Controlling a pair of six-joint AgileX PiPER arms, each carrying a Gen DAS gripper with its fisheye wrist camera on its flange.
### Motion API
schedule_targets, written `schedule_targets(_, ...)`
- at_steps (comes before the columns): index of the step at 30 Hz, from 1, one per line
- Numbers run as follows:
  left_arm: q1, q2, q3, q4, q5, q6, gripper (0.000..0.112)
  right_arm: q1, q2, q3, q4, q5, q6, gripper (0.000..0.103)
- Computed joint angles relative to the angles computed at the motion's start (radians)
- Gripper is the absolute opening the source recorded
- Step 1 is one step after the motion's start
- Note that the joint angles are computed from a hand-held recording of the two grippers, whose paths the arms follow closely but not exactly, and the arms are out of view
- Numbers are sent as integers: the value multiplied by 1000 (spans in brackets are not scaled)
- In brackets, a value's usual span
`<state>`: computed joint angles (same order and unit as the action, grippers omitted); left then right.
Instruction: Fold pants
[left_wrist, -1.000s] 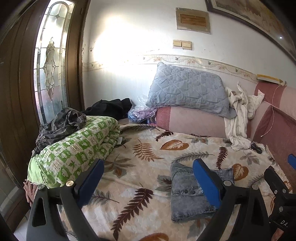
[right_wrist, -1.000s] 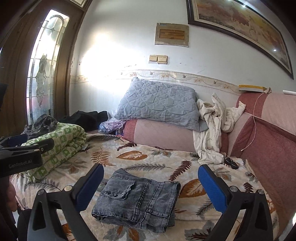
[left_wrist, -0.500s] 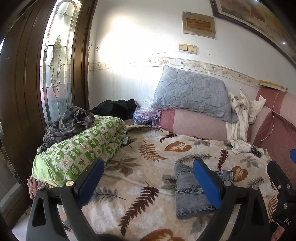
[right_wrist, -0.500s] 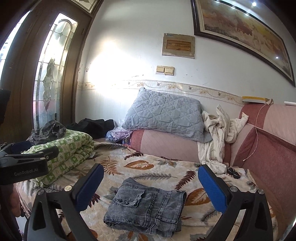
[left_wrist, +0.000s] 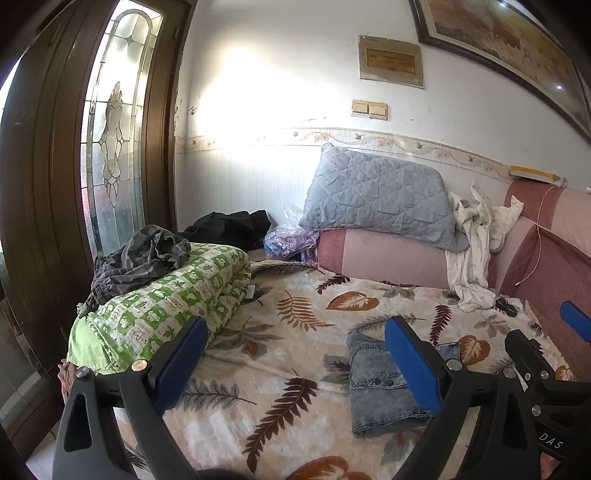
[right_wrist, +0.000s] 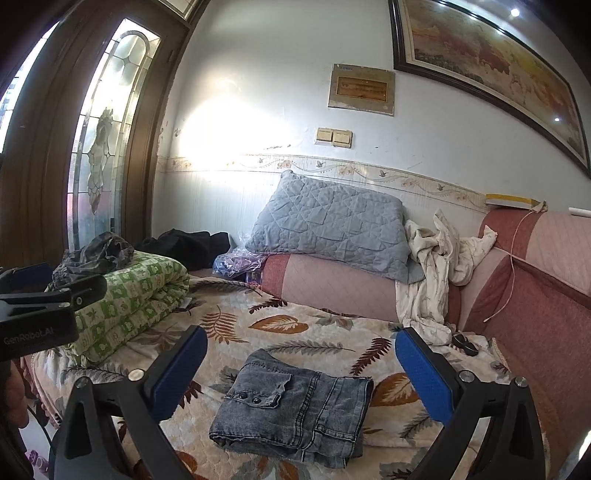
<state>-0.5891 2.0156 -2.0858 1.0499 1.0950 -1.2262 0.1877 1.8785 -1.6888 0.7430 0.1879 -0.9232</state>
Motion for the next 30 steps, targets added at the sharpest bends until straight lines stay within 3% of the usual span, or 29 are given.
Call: schedule_targets(30, -10, -13, 27, -1, -30, 21, 97, 18, 25, -18, -82, -7, 60, 103)
